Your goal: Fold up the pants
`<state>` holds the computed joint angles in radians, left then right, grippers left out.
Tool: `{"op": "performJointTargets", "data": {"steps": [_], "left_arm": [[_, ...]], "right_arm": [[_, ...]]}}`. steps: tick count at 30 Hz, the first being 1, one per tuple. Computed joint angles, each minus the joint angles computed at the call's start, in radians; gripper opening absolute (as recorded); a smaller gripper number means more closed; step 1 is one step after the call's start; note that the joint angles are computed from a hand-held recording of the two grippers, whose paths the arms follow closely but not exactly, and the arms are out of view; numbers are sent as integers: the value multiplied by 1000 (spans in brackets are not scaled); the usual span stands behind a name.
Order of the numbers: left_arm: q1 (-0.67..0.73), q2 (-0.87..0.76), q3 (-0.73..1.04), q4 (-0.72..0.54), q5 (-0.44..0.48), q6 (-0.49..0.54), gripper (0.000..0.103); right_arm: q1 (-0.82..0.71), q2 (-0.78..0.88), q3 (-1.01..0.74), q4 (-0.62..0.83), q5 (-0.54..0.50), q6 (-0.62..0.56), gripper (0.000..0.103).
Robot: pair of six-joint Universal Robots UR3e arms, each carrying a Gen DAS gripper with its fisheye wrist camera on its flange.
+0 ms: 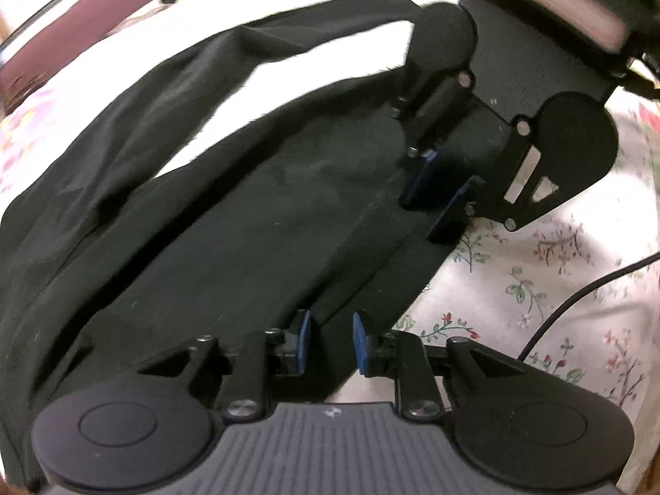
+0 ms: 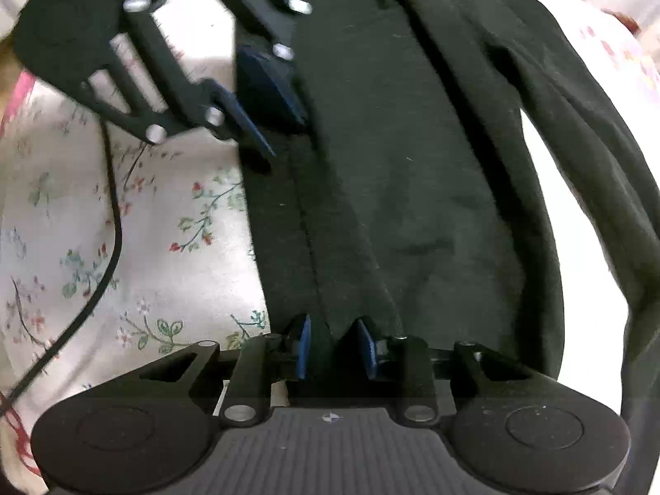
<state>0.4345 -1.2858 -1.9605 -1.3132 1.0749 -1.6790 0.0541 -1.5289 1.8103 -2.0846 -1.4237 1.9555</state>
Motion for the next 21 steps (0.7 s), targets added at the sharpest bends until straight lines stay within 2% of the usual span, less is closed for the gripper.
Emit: {"op": "performJointTargets", "data": {"steps": [1,3,6,8,11,14,15,19,21], "left_arm": [[-19,-13,-14,39,9,4,37],[-54,-29,-29,94,31,-13,37],[-67,-13,-13,68,47,-3,31],[-50,-27,56,-57,52,25,11],[-43,-52,151,-206,74,26,11],[-14,-16,201,-354,94,118,11],[-3,2,207,-398,105,148,11],[42,79,176,-464,151,240,11],[64,78,190,-473,134,207,12]], "right_arm": [[1,0,17,-18,0,-17,10],[10,0,6,9,-13,31,3],[21,34,-102,126,-10,172,0],[7,36,-175,238,19,213,0],[2,-4,-217,380,51,226,0],[5,-34,-272,579,110,226,0],[9,-47,-263,606,122,231,0],[18,-119,-158,550,122,247,0],[-14,-189,-66,455,124,279,0]]}}
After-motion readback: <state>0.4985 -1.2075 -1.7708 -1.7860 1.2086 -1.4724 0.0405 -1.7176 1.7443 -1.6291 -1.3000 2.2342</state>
